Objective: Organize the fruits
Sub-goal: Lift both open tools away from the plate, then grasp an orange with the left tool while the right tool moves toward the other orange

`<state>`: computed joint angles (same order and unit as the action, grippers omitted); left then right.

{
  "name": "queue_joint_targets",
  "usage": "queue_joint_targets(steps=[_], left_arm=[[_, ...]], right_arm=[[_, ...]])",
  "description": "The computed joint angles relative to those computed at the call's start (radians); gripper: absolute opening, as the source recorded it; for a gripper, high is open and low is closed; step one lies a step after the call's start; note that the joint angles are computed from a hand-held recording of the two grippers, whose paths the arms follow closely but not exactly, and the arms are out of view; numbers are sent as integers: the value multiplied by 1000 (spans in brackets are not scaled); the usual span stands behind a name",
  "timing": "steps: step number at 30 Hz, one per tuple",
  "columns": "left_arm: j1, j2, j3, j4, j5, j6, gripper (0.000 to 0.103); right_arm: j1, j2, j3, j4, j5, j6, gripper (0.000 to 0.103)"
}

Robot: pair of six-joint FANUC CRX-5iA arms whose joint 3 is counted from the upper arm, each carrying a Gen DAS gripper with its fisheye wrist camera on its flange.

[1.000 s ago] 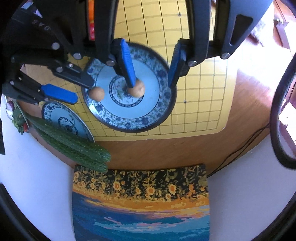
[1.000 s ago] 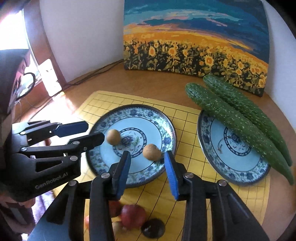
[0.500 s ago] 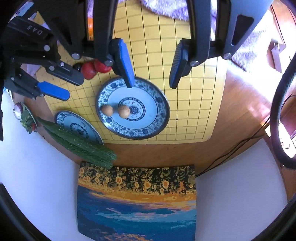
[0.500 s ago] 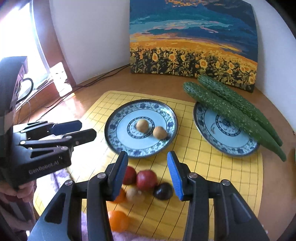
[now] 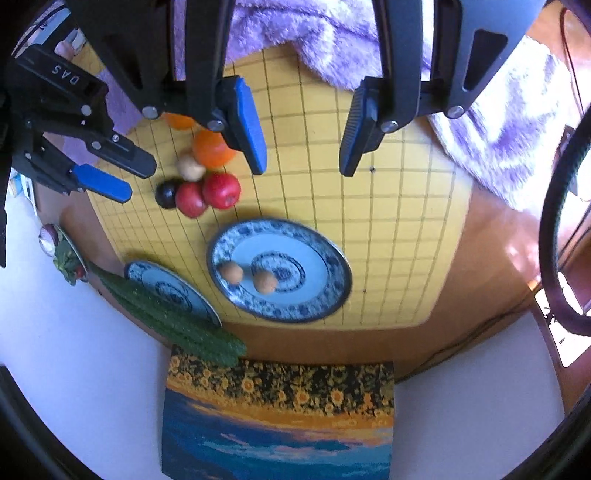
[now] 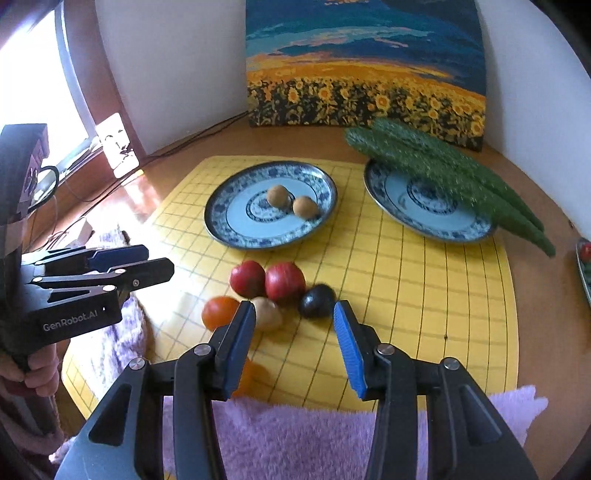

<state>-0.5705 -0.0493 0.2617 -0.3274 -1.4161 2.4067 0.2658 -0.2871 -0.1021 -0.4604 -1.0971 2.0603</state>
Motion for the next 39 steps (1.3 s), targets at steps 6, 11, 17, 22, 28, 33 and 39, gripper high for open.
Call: queue_joint_targets(steps=[6, 11, 17, 22, 28, 33, 39], left_arm=[[0, -8, -30, 53, 70, -22, 43], [-10, 17, -10, 69, 80, -53, 43], [-10, 40, 1, 90, 77, -69, 44], [-13, 57, 8, 103, 80, -81, 45], [-11, 74, 11, 121, 92, -91, 46], [-6, 68, -2, 129, 109, -87, 46], [1, 53, -28, 155, 149, -85, 32]], right_arm=[[-10, -21, -30, 8, 7, -7, 46], [-20, -20, -42, 16, 8, -21, 45], [-42, -16, -47, 8, 0, -18, 46], [-55, -14, -51, 3, -2, -15, 45], [-66, -18, -54, -10, -13, -5, 45], [-67, -22, -59, -16, -18, 2, 45], [-63, -27, -62, -16, -23, 0, 45]])
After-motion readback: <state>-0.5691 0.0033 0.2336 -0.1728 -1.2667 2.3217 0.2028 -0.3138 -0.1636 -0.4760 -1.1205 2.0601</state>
